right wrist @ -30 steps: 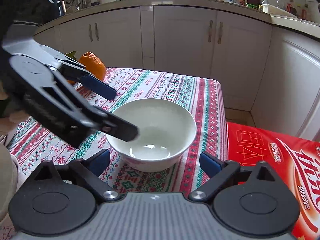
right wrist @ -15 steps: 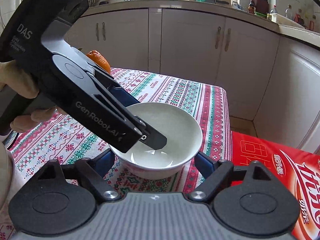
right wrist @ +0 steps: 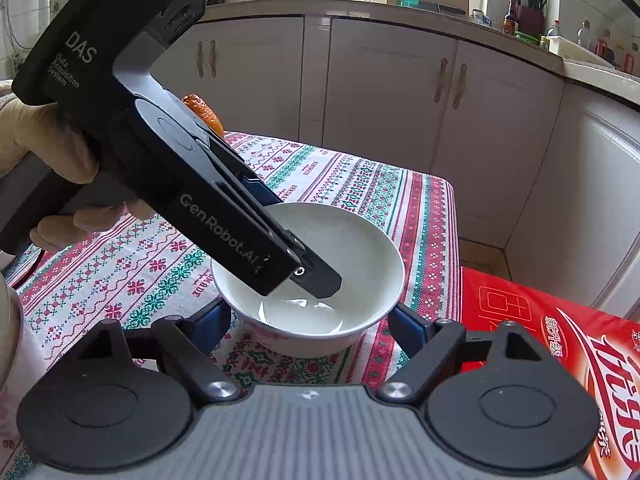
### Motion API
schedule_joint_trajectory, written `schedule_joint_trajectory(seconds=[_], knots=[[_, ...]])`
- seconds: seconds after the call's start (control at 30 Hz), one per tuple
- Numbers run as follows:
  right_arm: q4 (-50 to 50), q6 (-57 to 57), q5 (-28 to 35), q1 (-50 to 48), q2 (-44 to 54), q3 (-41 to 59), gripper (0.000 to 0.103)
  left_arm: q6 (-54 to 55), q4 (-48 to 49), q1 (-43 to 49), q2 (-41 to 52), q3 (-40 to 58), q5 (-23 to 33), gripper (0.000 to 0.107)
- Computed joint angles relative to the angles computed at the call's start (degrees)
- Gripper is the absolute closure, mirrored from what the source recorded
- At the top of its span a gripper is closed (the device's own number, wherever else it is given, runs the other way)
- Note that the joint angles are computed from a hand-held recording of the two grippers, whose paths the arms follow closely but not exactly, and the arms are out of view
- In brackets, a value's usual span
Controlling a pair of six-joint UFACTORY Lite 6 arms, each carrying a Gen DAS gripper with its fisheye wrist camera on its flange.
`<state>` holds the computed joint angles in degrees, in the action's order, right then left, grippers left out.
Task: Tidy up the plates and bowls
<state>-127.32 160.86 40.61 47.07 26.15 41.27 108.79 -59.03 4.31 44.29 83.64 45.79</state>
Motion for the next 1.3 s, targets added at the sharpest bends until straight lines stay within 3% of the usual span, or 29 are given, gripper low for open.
schedule_joint_trajectory(seconds=[0.53,1.3], knots=[[7.1,-2.0,-2.4,4.9,-7.1,-3.1,0.014,3.2,0.1,3.6,-9.5,-9.8,1.7,0.045],[32.0,-19.6,2.6,20.8,-14.6,-1.5,0.014,8.4,1.4,14.5,-28.1,-25.8,8.9,0.044]])
